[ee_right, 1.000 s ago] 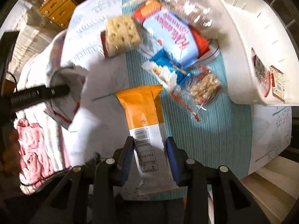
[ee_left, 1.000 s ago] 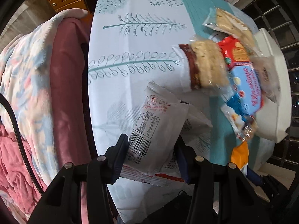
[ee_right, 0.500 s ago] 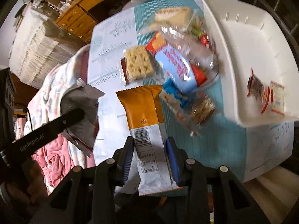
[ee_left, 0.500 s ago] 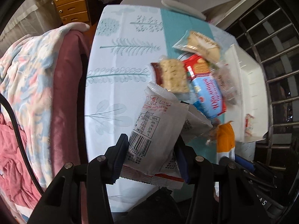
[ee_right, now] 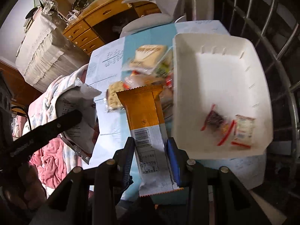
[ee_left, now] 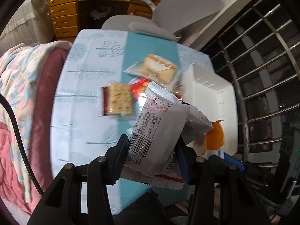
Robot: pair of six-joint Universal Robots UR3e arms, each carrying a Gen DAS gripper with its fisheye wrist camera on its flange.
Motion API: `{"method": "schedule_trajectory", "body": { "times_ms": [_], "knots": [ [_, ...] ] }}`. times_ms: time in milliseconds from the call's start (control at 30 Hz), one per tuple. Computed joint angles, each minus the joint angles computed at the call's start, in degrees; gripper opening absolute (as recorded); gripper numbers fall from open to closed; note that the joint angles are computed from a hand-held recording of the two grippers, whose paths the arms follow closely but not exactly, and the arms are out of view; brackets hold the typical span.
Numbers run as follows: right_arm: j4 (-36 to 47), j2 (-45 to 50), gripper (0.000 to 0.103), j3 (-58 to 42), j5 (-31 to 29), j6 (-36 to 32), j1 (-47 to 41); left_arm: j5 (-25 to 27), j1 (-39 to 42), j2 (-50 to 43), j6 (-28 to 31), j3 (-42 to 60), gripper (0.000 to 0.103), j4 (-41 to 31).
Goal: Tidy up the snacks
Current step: 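Carry both snacks over the white tray and release them inside, then withdraw both grippers from the tray toward the remaining snacks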
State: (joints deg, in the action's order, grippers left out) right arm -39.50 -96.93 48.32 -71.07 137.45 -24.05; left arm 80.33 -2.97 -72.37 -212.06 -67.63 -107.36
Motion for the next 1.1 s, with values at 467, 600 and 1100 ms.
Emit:
{"method": "schedule_trajectory", "body": {
  "times_ms": [467, 600, 1100],
  "knots": [
    [1.3, 10.3, 0.036, -9.3, 0.0, -12.0, -13.3, 4.6, -19.0, -23.9, -13.7, 13.3, 0.048, 21.1],
    [1.6, 13.2, 0.036, -12.3, 0.3, -12.7, -14.7, 4.4, -20.6, -30.0, -13.8, 18.6, 0.049, 22.3],
    [2.2, 17.0, 0.052, -14.2, -0.1, -10.9, -15.3, 3.1, -21.8, -37.5, -13.8, 26.4, 0.085, 21.9]
  ]
}}
